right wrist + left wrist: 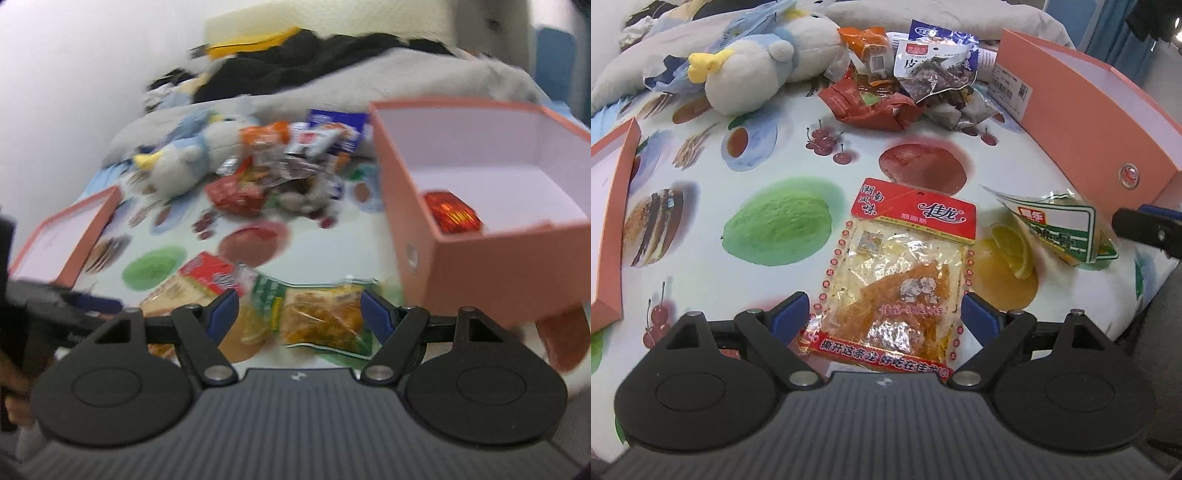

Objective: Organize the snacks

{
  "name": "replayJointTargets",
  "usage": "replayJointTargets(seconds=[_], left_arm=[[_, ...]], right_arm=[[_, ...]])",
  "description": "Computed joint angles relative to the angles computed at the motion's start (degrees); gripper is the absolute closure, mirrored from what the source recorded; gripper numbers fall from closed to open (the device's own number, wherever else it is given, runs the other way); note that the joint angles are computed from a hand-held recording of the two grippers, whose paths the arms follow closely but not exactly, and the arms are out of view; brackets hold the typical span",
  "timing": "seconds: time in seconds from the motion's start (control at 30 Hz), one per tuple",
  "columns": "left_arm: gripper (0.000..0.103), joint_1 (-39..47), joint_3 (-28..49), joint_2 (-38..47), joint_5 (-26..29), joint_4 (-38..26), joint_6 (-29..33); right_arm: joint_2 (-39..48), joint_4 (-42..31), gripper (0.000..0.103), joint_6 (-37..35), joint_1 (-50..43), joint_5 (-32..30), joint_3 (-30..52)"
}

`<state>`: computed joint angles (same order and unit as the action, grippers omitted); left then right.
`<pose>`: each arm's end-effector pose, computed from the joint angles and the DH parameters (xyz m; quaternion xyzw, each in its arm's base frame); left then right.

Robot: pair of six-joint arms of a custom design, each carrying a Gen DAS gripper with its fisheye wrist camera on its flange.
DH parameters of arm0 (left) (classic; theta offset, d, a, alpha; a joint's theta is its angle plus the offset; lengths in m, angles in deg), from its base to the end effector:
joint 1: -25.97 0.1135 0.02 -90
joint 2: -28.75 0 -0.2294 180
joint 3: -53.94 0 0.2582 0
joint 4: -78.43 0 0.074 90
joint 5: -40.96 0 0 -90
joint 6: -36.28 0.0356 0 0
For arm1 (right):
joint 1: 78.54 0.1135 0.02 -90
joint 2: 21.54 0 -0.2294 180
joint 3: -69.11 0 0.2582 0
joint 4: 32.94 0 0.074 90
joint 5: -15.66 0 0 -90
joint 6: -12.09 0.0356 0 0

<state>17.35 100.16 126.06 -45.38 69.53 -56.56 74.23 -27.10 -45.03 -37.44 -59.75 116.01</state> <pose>0.2628 -0.0421 0.0453 0.0569 0.9638 -0.0565 0.2544 0.2261 0.1853 0.0733 -0.0147 0.9110 0.1448 0.3858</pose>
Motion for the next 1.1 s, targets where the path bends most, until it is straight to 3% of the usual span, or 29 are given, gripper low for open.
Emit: replayJointTargets(seconds=[0.3,0.47,0.7,0.97,1.03,1.1], left_arm=[[0.005,-0.2,1.0,4.6,-1.0,3.2,2.1],[0.005,-0.8,0.9,6.3,-2.1,5.1,0.7],[0.008,-2.8,-0.2,5.8,-4.9,6.1,-2.7],[0.023,-4.7,-1.5,3.6,-6.3,5.4,-5.1],[0.028,-5.5,-2.0,2.9,-6.8,5.3,-6.2],[0.041,-6.2,-2.6,1.9,-6.8,5.2,-7.2]], right_arm=[[8.2,0.3,0.029,8.1,-1.7,1.1,3.4],[14.3,-0.8,0.029,4.6,0.2,7.0,8.2],[17.0,2.8,0.030,1.9,-1.3,3.2,8.2],[16.0,2.1,0.054,-1.4,0.2,1.9,8.6],[15.6,1.2,0.071,-2.4,0.5,2.1,8.9],[15.3,0.4,0.073,-3.1,0.6,2.1,9.2]])
